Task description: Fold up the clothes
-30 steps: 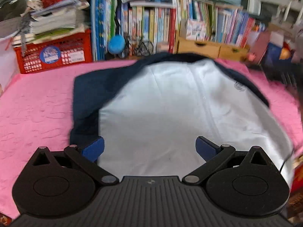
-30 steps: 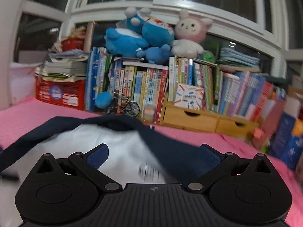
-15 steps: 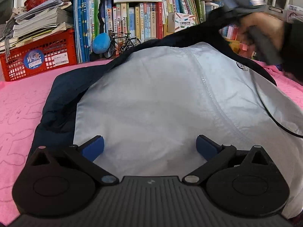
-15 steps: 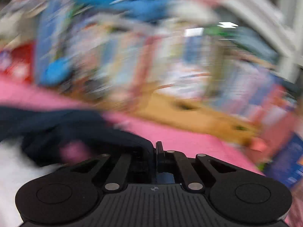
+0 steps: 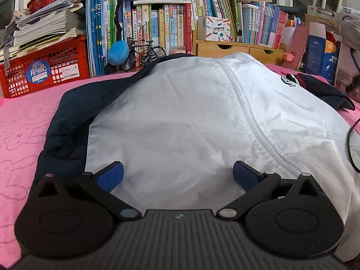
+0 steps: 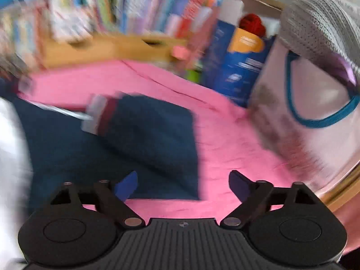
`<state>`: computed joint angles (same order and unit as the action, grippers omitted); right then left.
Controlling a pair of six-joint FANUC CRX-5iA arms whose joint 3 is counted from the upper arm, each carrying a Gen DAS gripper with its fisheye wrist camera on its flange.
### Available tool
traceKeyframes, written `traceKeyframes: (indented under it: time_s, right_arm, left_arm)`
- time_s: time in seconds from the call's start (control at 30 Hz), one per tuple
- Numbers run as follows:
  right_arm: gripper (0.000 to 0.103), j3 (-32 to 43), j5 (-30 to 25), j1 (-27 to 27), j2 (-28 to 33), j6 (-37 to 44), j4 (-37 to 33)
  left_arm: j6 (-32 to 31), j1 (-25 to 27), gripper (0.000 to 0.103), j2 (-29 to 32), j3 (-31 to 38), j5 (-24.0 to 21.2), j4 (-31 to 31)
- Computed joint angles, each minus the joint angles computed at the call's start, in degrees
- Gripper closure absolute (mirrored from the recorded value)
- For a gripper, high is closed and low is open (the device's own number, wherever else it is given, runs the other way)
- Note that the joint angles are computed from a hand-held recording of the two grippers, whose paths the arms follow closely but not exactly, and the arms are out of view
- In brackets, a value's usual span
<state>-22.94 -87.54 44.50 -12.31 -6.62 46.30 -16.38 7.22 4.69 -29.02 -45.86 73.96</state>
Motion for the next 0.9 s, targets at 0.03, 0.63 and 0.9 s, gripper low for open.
traceKeyframes:
  time_s: [0.03,0.63,0.9]
  right_arm:
    - [0.000,-1.67,6.32,0.22,-2.52,-2.47,2.19]
    - [0.089,62.39,38.32,-19.27,47.76,28.33,-38.03]
    - [0.020,91.39,26.93,-15.33,54.60,85.35,-66.92]
  left_arm:
    - [-0.03,0.01,0.000,0.00,-0.01,-0.03,0.04]
    - [-0.42,3.21,0.000,3.74,3.20,-9.75,-1.10]
    - [-1.50,3.12,0.000,3.79,3.49,-9.88,-2.22]
